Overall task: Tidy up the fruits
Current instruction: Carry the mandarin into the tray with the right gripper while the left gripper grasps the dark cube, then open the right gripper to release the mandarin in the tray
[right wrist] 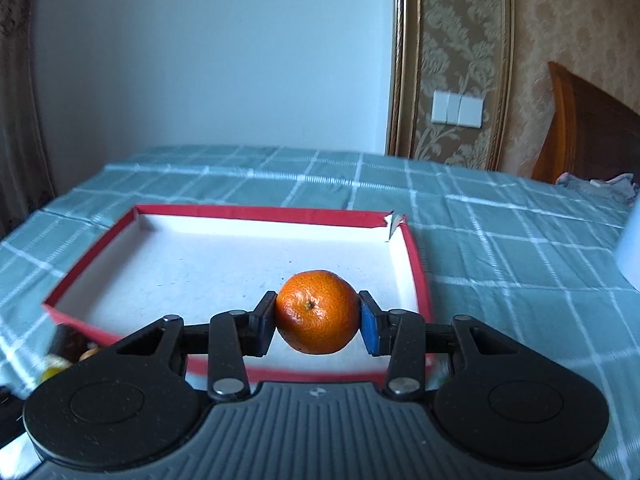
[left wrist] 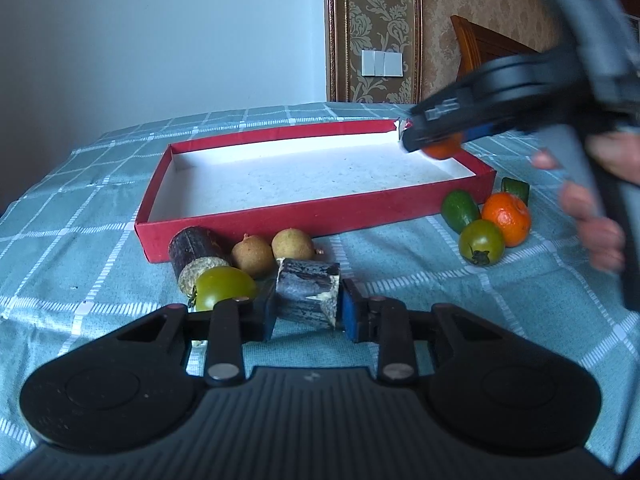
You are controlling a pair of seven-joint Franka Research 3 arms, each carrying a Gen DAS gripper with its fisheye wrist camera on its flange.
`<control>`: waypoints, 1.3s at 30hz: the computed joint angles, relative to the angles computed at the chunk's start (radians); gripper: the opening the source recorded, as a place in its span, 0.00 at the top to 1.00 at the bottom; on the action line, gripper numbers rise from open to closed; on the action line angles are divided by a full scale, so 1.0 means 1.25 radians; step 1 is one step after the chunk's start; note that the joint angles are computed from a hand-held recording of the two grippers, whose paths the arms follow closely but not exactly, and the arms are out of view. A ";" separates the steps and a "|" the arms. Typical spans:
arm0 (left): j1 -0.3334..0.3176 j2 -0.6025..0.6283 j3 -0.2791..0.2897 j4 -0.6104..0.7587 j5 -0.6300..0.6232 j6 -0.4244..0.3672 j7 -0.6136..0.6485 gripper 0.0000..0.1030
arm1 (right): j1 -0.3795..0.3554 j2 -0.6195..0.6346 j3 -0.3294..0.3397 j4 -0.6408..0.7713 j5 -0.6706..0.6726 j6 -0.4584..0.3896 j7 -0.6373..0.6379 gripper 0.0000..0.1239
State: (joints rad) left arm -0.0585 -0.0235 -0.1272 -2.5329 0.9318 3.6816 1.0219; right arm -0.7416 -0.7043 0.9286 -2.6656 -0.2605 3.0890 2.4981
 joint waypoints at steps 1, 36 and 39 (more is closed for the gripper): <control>0.001 0.001 0.001 0.002 0.006 0.000 -0.007 0.72 | -0.024 0.027 0.012 0.019 -0.005 -0.001 -0.004 0.67; -0.006 -0.003 -0.004 -0.011 -0.038 0.001 0.041 0.72 | -0.088 0.135 0.020 0.094 -0.252 -0.028 0.178 0.40; -0.006 -0.003 -0.003 -0.011 -0.040 0.001 0.045 0.71 | -0.041 0.092 -0.010 0.054 -0.223 -0.018 0.163 0.40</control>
